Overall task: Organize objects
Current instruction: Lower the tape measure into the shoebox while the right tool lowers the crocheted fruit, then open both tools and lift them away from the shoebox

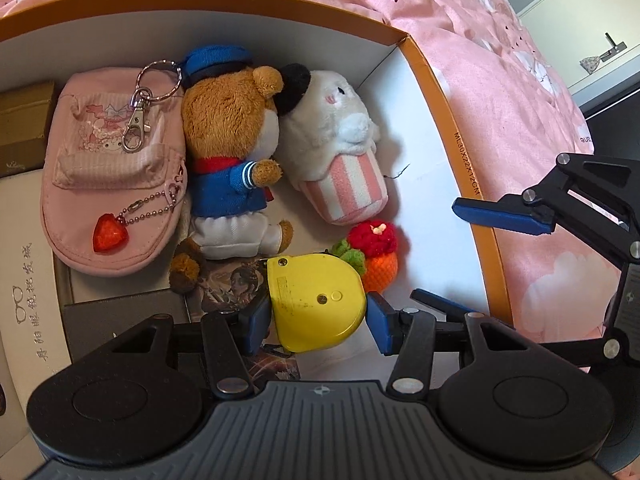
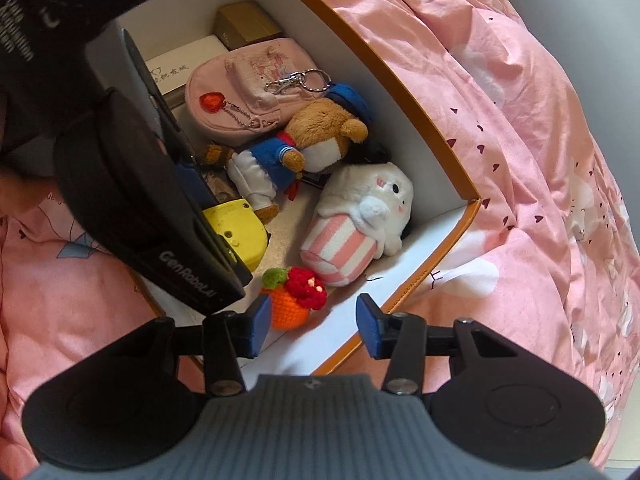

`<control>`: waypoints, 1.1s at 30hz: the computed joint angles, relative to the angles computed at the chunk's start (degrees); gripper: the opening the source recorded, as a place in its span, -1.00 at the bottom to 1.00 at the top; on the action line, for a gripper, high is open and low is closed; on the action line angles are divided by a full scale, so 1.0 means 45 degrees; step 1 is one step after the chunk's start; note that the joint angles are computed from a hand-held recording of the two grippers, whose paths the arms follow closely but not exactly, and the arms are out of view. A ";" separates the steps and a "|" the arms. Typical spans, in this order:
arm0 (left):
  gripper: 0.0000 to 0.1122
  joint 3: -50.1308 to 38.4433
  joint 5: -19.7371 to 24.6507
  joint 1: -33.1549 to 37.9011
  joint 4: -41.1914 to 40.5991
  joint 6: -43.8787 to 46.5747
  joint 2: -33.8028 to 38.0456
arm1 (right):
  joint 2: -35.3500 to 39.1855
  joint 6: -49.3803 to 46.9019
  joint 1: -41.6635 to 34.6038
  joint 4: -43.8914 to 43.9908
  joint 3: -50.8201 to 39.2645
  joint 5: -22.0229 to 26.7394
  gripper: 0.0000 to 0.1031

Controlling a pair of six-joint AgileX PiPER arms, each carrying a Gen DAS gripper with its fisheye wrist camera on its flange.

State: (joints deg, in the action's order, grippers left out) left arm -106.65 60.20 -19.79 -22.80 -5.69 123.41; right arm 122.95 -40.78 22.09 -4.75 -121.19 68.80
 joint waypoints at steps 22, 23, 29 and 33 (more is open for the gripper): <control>0.12 0.1526 -0.1018 0.0080 0.0001 -0.0306 -0.1413 | -0.1220 0.0477 0.0430 -0.1013 0.1623 -0.0826 0.17; 0.12 0.1804 -0.1272 0.0011 0.0166 -0.0382 -0.1717 | -0.1334 0.0578 0.0428 -0.0999 0.1718 -0.0858 0.17; 0.13 0.3484 -0.3248 -0.0785 0.2404 -0.1953 -0.3714 | -0.2101 0.1466 0.0337 -0.0700 0.2252 -0.1225 0.17; 0.13 0.4619 -0.4548 -0.1448 0.4892 -0.3888 -0.4976 | -0.2550 0.2829 0.0186 -0.0241 0.2519 -0.1397 0.19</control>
State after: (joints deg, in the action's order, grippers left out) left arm -85.86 39.74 -26.30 -0.79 -23.19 101.02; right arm 111.47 -28.04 22.93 -5.83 -109.85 62.51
